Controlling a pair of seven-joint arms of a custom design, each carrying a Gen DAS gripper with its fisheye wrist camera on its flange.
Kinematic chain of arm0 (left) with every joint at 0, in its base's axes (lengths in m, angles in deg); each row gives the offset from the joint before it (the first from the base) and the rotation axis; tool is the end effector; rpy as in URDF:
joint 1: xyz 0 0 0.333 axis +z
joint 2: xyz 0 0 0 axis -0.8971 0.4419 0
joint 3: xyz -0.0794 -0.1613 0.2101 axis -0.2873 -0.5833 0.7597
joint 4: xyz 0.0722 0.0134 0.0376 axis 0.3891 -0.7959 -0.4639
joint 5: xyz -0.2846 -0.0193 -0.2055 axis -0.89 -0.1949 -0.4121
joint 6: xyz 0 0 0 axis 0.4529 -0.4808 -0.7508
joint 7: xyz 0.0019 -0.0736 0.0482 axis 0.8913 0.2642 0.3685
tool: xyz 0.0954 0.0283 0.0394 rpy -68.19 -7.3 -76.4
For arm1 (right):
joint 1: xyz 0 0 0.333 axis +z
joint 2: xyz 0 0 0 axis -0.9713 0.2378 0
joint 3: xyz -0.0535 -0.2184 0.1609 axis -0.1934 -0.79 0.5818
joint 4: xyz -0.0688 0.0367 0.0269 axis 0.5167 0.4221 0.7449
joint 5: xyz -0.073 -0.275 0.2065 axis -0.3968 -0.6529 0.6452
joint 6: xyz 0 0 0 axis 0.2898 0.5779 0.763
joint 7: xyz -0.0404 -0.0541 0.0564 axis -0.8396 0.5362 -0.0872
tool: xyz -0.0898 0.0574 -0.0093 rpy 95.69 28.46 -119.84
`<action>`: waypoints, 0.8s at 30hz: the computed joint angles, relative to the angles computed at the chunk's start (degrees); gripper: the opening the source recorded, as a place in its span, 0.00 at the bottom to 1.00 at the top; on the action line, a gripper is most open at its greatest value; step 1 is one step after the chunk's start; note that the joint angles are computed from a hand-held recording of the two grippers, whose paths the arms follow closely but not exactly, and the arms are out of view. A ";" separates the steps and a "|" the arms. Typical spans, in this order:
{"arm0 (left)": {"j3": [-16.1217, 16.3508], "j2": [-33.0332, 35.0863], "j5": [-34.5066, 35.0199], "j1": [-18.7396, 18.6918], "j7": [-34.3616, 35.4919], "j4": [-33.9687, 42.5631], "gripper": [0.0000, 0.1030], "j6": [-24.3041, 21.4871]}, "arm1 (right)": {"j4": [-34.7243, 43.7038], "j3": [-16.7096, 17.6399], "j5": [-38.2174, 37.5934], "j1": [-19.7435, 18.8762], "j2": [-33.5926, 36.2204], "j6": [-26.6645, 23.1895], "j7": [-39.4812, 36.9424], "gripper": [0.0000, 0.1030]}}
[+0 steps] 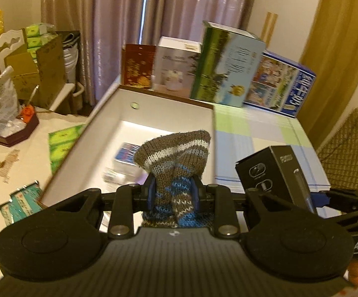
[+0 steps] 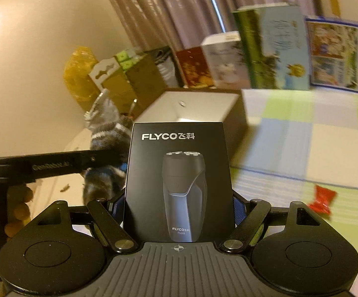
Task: Organize objects
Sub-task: 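Carry the sock with left tool while right tool carries FLYCO box toward box, then lower the sock into the box with left tool while right tool lowers FLYCO box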
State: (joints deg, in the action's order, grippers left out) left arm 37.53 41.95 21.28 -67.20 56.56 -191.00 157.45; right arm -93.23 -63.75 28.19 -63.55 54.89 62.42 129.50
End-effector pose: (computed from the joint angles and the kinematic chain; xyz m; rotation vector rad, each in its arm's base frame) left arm 0.5679 -0.1118 0.5866 -1.7352 1.8502 -0.9299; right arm 0.5529 0.1376 0.5497 -1.7811 1.3785 -0.1688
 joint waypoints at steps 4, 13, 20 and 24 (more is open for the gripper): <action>0.87 3.84 0.11 1.32 3.35 4.94 0.23 -1.32 | 6.86 1.39 -2.92 0.89 5.82 1.06 4.66 0.74; 0.93 15.78 0.51 3.63 8.41 20.04 0.23 -6.54 | 23.37 3.38 -16.04 2.05 19.39 1.04 18.20 0.74; 0.22 22.93 0.34 4.40 11.89 29.65 0.23 -10.47 | 31.97 3.32 -24.39 2.73 26.03 -0.86 26.61 0.74; -0.08 28.75 0.60 4.24 13.88 38.51 0.23 -14.44 | 37.72 2.58 -28.73 3.36 30.10 -3.05 30.51 0.74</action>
